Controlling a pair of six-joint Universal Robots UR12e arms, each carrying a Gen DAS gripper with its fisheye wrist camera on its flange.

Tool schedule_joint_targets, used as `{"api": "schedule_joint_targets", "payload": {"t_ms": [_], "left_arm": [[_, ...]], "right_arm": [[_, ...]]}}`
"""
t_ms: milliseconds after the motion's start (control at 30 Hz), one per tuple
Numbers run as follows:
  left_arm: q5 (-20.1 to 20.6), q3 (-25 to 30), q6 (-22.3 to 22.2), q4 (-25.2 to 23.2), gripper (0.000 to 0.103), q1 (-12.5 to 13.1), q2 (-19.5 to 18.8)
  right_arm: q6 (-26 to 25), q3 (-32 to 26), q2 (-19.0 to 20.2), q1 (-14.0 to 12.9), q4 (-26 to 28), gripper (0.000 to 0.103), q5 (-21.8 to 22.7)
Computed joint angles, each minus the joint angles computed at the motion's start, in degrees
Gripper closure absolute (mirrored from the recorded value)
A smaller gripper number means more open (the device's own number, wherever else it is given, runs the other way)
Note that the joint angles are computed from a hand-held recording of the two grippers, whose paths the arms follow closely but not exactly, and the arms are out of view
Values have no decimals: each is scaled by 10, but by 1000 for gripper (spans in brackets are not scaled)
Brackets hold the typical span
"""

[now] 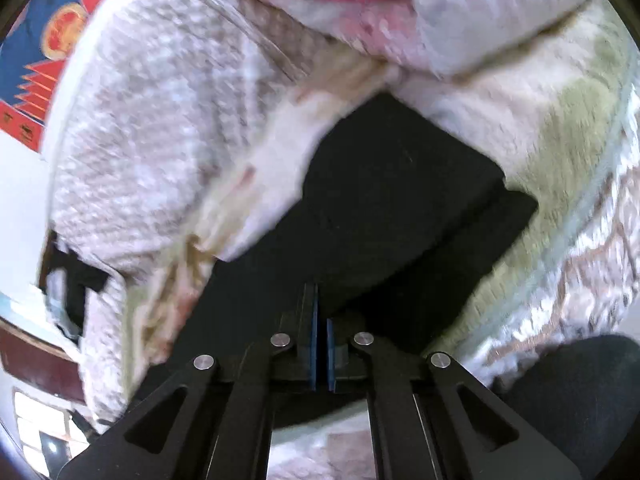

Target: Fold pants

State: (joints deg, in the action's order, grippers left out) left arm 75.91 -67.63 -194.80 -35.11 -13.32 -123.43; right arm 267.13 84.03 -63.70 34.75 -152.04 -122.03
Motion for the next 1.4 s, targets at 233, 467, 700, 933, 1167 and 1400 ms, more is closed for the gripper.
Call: {"api": "schedule_joint_targets", "payload": {"t_ms": [233,467,700,933,1167,1400], "left_arm": [[14,3,1,-38,99,0,-2],[19,12,-2,-47,99,-1,-6],[15,14,6,-58,99,0,-7],[14,19,9,-69,99,-1,-10],[15,20,12,-75,99,-2,-10],[16,19,11,-74,99,-2,-10]], "right_arm": [[59,7,0,-1,17,101,24],[46,4,2,2,18,101,13],[63,30,-19,1,18,59,-31],[123,81,-47,-14,7,57,-58],[138,82,-49,-27,24,57,-41],[170,96,-57,-22,9,67,-52]]}}
